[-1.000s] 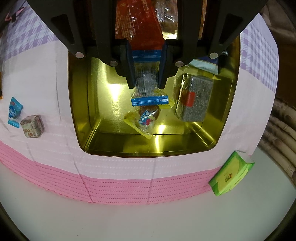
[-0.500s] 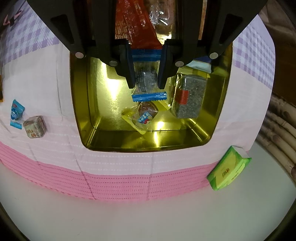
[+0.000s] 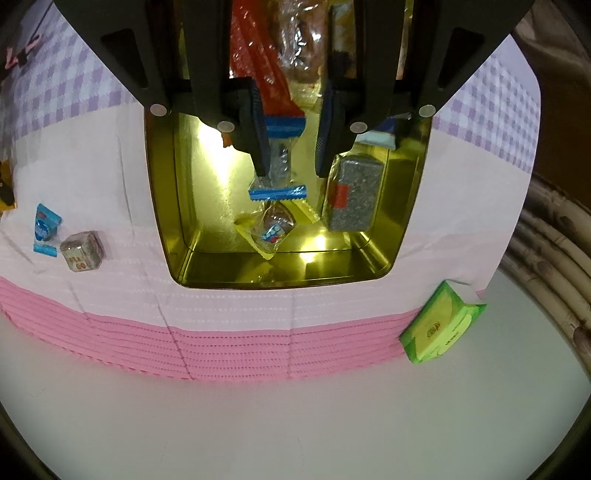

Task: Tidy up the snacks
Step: 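Carry the blue candy over the tin and release it with the left gripper, then lower the yellow chip bag into the tin and open the right gripper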

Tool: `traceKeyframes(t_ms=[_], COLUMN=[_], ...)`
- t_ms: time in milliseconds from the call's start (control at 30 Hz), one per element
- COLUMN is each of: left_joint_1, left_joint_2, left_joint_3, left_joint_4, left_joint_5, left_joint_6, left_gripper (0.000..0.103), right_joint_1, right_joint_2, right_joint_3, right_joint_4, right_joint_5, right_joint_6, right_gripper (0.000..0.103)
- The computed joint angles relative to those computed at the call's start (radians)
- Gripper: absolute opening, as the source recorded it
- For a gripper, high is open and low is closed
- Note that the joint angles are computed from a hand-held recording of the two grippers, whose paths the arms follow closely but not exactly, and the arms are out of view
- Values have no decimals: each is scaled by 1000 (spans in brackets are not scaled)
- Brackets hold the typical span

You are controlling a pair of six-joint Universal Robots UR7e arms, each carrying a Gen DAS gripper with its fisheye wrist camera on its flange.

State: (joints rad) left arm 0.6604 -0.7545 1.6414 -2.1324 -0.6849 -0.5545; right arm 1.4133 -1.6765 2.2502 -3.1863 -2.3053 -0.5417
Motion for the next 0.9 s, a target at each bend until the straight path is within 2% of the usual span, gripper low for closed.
traceKeyframes(t_ms=[233, 567, 900], left_joint_1=[-20, -39, -35], left_joint_2=[-63, -184, -242], left_joint_3=[73, 185, 237], left_joint_4=[-29, 5, 40], left_joint_5=[11, 61, 78], left_joint_6=[-14, -150, -224], left_gripper=[27, 28, 40], right_joint_1=[-1, 7, 52], right_joint_2=[-1, 12, 52], right_joint_3=[-1, -3, 0], right_joint_4=[1, -9, -45], right_joint_5=[0, -15, -88], right_joint_6=[-2, 36, 66], right_gripper=[38, 38, 33])
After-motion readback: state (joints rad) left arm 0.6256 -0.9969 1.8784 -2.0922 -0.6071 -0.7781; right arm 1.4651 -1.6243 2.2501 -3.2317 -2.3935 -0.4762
